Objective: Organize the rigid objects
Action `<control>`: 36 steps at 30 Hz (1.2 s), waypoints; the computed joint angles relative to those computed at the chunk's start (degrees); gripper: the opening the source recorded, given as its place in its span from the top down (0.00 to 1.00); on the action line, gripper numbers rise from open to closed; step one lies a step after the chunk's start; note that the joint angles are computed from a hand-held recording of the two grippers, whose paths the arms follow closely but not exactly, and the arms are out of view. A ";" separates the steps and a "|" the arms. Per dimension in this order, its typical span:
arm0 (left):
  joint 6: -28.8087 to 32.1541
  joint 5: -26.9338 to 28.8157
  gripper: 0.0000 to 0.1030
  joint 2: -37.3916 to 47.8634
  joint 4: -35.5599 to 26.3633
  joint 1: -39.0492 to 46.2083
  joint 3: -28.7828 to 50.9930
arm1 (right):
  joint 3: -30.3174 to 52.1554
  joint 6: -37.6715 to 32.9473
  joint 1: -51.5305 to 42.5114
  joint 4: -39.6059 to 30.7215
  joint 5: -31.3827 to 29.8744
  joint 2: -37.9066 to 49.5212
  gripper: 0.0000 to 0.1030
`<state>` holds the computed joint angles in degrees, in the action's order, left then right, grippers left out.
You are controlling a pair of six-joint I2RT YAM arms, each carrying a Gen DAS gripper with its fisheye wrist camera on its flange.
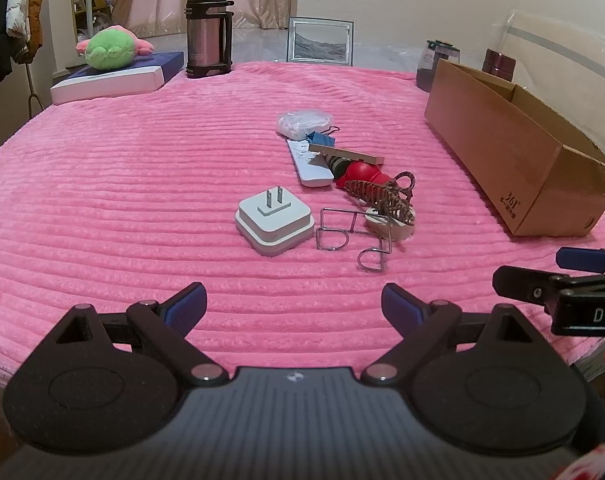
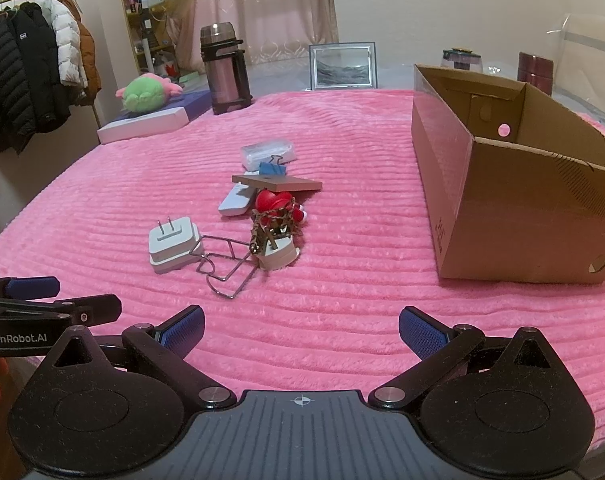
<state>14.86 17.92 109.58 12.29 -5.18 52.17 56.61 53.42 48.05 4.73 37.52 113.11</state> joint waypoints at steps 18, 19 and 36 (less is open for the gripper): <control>-0.03 0.59 0.11 0.07 -0.03 0.10 -0.02 | -0.02 -0.09 -0.35 -0.28 -0.19 -0.05 0.02; 0.01 0.62 0.11 0.09 -0.05 0.06 0.00 | -0.02 -0.09 -0.35 -0.28 -0.19 -0.05 0.02; -0.24 0.61 0.11 -0.03 0.29 -0.14 -0.39 | -0.01 -0.15 -0.37 -0.30 -0.21 0.01 0.02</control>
<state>14.62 18.53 109.55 12.57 -5.31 51.78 56.59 53.27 47.68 4.43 37.32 113.12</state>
